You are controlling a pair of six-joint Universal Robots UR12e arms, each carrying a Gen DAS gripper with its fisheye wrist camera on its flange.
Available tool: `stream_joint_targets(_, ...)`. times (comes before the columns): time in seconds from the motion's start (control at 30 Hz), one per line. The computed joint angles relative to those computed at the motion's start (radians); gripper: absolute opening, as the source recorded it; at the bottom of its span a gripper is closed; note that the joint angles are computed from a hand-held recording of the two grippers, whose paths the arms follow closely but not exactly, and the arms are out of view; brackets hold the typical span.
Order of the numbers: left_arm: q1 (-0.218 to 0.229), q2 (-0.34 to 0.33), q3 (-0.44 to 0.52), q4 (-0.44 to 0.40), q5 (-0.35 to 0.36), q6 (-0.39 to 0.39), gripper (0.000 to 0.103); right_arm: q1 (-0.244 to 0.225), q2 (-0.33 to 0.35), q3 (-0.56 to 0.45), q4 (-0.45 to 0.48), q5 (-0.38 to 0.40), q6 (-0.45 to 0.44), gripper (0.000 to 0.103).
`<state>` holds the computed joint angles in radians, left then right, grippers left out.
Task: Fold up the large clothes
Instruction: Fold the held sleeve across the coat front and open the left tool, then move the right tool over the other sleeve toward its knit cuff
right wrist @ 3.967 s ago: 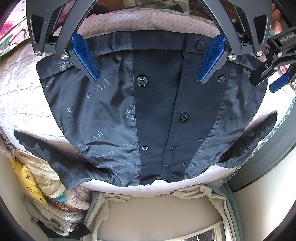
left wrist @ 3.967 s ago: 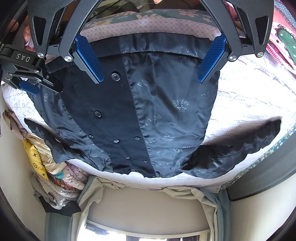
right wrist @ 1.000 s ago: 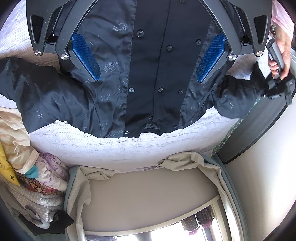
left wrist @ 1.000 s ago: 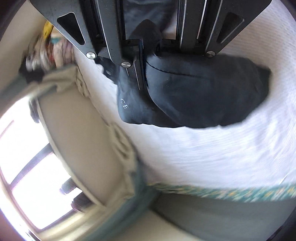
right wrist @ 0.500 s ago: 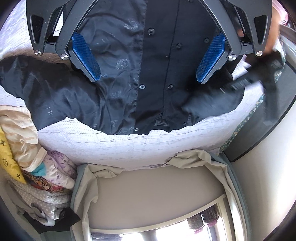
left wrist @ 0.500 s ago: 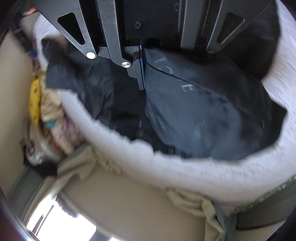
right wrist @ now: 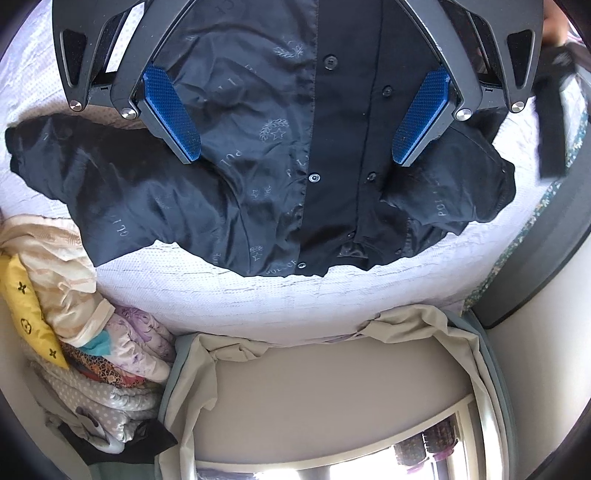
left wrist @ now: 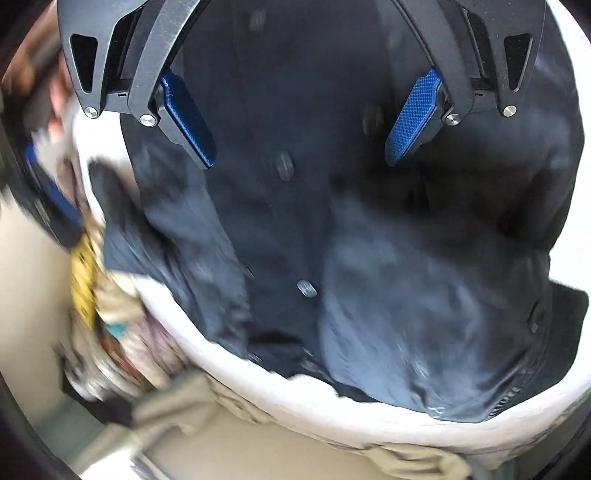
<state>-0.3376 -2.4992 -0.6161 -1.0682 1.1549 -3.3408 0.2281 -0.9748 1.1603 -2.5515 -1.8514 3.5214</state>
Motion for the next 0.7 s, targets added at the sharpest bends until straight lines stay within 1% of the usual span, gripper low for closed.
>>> stream_joint_targets(0.03,-0.001,0.013,-0.021,0.008,-0.003,0.018,0.094,0.001,0.002,-0.003,0.002,-0.005,-0.005,0.103)
stream_joint_targets(0.07,0.002,0.041,-0.067,0.035,-0.007,0.045,0.094,0.002,0.004,-0.006,0.004,-0.007,-0.009,0.103)
stream_joint_targets(0.1,0.006,0.065,-0.108,0.079,-0.006,0.067,0.094,0.002,0.007,-0.01,0.007,-0.005,-0.013,0.103)
stream_joint_targets(0.13,0.006,0.08,-0.134,0.124,0.012,0.074,0.095,0.003,0.01,-0.015,0.012,0.0,-0.018,0.103)
stream_joint_targets(0.17,0.005,0.101,-0.17,0.211,0.071,0.09,0.095,0.003,0.013,-0.018,0.015,0.005,-0.022,0.102)
stream_joint_targets(0.2,0.001,0.112,-0.191,0.292,0.134,0.097,0.095,0.004,0.016,-0.022,0.018,0.01,-0.028,0.098)
stream_joint_targets(0.23,-0.002,0.117,-0.203,0.351,0.181,0.1,0.098,0.005,0.021,-0.029,0.025,0.021,-0.04,0.093)
stream_joint_targets(0.27,-0.004,0.124,-0.221,0.443,0.258,0.106,0.103,0.006,0.025,-0.034,0.029,0.033,-0.055,0.09)
stream_joint_targets(0.3,-0.007,0.126,-0.233,0.51,0.324,0.107,0.103,0.008,0.03,-0.041,0.036,0.044,-0.07,0.086)
stream_joint_targets(0.33,-0.008,0.126,-0.239,0.567,0.409,0.104,0.102,0.01,0.035,-0.047,0.042,0.052,-0.088,0.082)
stream_joint_targets(0.37,-0.005,0.126,-0.237,0.583,0.452,0.091,0.102,0.014,0.042,-0.055,0.048,0.056,-0.109,0.081)
stream_joint_targets(0.4,0.002,0.127,-0.237,0.583,0.454,0.082,0.102,0.021,0.051,-0.065,0.055,0.052,-0.135,0.081)
stream_joint_targets(0.43,0.016,0.129,-0.234,0.579,0.454,0.057,0.102,0.028,0.059,-0.074,0.061,0.048,-0.16,0.08)
stream_joint_targets(0.5,0.03,0.136,-0.244,0.583,0.499,-0.009,0.102,0.04,0.075,-0.094,0.069,0.051,-0.204,0.08)
stream_joint_targets(0.53,0.034,0.141,-0.251,0.586,0.507,-0.033,0.102,0.047,0.087,-0.111,0.078,0.059,-0.229,0.08)
stream_joint_targets(0.6,0.053,0.151,-0.262,0.583,0.492,-0.093,0.102,0.06,0.113,-0.152,0.098,0.069,-0.276,0.08)
stream_joint_targets(0.7,0.065,0.158,-0.276,0.597,0.482,-0.148,0.102,0.087,0.162,-0.228,0.119,0.066,-0.382,0.081)
